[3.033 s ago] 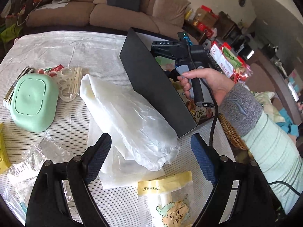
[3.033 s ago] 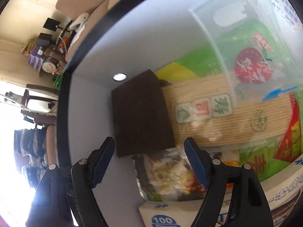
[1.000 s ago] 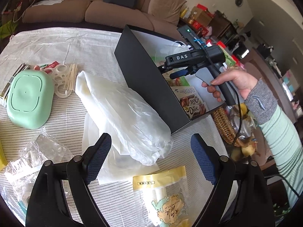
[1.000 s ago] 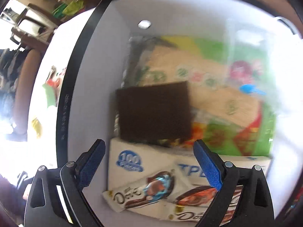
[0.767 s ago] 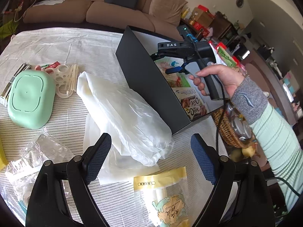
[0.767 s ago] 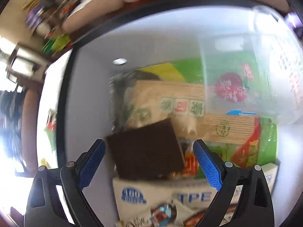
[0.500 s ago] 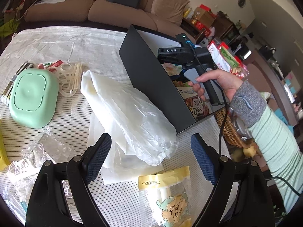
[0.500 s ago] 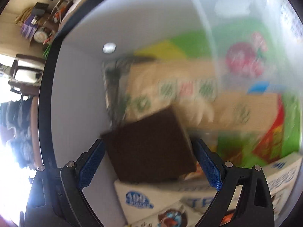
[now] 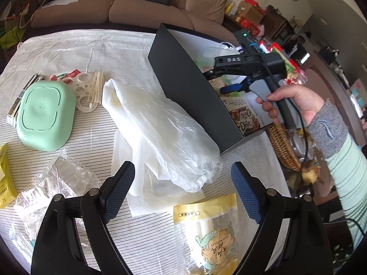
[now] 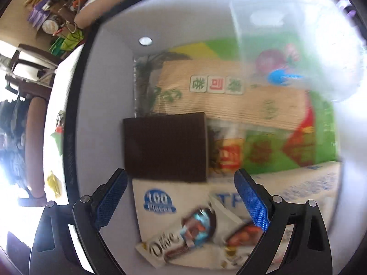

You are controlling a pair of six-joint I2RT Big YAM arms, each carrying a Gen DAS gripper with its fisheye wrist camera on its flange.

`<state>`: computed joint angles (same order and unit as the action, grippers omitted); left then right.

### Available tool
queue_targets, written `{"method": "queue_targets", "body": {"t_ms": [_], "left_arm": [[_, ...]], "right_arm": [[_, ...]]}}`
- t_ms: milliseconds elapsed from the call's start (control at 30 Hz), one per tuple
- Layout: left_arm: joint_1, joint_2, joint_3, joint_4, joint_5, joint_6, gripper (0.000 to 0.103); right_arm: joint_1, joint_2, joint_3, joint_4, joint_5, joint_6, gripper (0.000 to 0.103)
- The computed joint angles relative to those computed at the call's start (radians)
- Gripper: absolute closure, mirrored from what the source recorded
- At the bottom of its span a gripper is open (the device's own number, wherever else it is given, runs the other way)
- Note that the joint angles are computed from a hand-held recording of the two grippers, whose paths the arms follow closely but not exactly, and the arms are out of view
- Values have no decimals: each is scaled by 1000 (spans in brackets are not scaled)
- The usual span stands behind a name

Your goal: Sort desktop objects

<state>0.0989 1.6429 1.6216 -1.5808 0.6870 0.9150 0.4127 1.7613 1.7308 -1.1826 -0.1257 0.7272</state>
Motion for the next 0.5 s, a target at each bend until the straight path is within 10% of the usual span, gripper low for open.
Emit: {"method": "queue_targets", "body": {"t_ms": [233, 500], "left_arm": [[27, -36, -58, 23, -52, 40, 18], [135, -113, -196, -17, -100, 147, 18]], "right_arm": [[166, -305, -277, 202, 155, 97, 6], [390, -486, -474, 234, 284, 252, 6]]}}
